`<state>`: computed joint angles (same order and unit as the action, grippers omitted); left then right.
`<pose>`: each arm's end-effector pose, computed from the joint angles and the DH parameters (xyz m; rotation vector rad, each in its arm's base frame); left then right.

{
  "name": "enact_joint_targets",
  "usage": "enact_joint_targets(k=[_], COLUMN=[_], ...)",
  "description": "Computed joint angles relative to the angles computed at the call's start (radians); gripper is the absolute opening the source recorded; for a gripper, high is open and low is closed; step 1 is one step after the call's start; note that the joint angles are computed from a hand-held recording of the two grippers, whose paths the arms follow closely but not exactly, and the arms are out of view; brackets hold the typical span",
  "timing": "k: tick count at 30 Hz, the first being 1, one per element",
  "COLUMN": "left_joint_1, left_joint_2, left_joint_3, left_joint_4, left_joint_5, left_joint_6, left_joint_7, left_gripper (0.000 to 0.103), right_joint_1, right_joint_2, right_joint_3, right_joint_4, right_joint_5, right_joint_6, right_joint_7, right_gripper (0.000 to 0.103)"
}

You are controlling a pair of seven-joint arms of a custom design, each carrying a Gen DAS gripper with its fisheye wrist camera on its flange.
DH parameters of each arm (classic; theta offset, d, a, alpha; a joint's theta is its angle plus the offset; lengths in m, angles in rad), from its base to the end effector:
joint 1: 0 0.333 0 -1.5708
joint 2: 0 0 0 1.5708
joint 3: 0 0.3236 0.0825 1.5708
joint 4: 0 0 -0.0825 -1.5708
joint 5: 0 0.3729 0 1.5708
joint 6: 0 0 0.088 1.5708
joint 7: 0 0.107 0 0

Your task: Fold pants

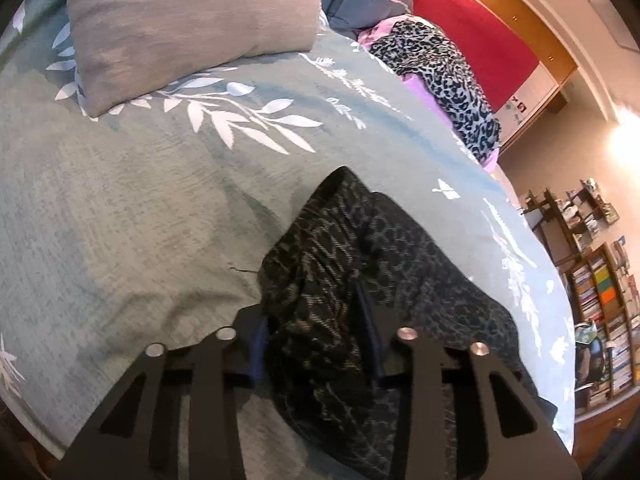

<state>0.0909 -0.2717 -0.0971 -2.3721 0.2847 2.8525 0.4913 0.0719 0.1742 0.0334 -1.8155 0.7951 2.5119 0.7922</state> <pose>0.4926 -0.0215 0.5287 -2.4344 0.9522 -0.9212 0.6374 0.0602 0.5100 -1.9325 1.3549 -0.2103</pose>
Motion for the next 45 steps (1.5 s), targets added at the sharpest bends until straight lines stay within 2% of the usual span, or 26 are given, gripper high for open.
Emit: enact_joint_targets(k=[4, 8, 14, 20, 26, 28, 34, 40, 45], left_joint_1=[0.003, -0.035, -0.146, -0.246, -0.305, -0.331, -0.352, -0.381, -0.408], left_joint_2=[-0.006, -0.01, 0.015, 0.075, 0.147, 0.191, 0.334, 0.51, 0.632], left_joint_3=[-0.017, -0.006, 0.015, 0.021, -0.019, -0.039, -0.13, -0.194, -0.211], left_joint_4=[0.021, 0.045, 0.135, 0.246, 0.372, 0.441, 0.632, 0.833, 0.955], left_joint_5=[0.021, -0.009, -0.104, -0.241, -0.357, -0.411, -0.489, -0.416, -0.365], left_joint_6=[-0.001, 0.034, 0.072, 0.061, 0.031, 0.006, -0.079, -0.206, -0.287], left_joint_7=[-0.024, 0.011, 0.18, 0.359, 0.514, 0.596, 0.739, 0.737, 0.73], left_gripper=[0.031, 0.029, 0.026, 0.025, 0.022, 0.022, 0.021, 0.02, 0.02], right_joint_1=[-0.007, -0.013, -0.019, -0.033, -0.059, -0.07, -0.107, -0.141, -0.163], right_joint_2=[0.007, 0.007, 0.006, 0.01, 0.017, 0.021, 0.03, 0.03, 0.033], right_joint_3=[-0.003, -0.002, -0.002, -0.007, -0.015, -0.017, -0.027, -0.04, -0.05], right_joint_4=[0.01, 0.009, 0.008, 0.009, 0.013, 0.015, 0.024, 0.016, 0.014], right_joint_5=[0.006, 0.015, 0.038, 0.073, 0.127, 0.15, 0.216, 0.275, 0.307], right_joint_6=[-0.008, -0.021, -0.034, -0.057, -0.086, -0.095, -0.134, -0.144, -0.146], right_joint_7=[0.015, 0.013, -0.001, -0.014, -0.019, -0.025, -0.042, -0.067, -0.083], right_gripper=[0.051, 0.051, 0.051, 0.051, 0.051, 0.051, 0.051, 0.051, 0.051])
